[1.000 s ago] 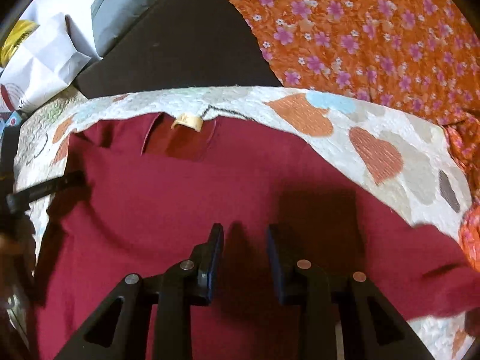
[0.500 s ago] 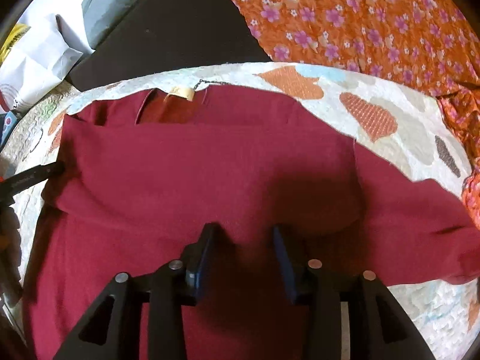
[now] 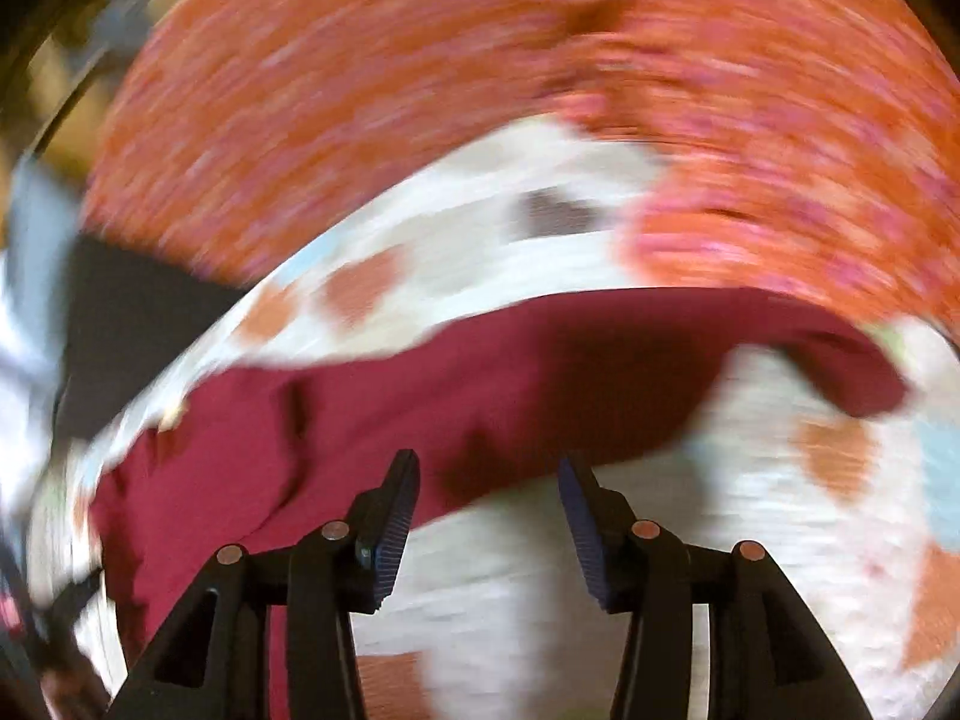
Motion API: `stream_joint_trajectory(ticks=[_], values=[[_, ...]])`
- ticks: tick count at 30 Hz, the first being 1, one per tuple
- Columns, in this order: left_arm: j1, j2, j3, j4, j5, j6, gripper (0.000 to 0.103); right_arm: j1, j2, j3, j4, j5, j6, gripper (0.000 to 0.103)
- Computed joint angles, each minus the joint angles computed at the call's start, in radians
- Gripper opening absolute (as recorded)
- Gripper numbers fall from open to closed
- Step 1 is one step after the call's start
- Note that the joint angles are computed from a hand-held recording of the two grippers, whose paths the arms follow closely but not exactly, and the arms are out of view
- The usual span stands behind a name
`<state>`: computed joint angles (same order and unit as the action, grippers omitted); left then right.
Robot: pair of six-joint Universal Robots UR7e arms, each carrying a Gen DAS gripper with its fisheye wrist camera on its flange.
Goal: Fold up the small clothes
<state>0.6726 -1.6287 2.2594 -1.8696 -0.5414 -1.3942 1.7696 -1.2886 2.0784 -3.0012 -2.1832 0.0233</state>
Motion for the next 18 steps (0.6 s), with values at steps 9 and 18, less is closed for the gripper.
stream_joint_trajectory(ticks=[9,18], values=[[0.008,-0.002,0.004,0.0,-0.006,-0.011,0.071,-0.16,-0.11,0.008,-0.112,0.085,0.194,0.061],[0.01,-0.018,0.004,-0.004,-0.019,0.0,0.071,-0.185,-0.088,-0.028,-0.127,0.226,0.148,0.007]])
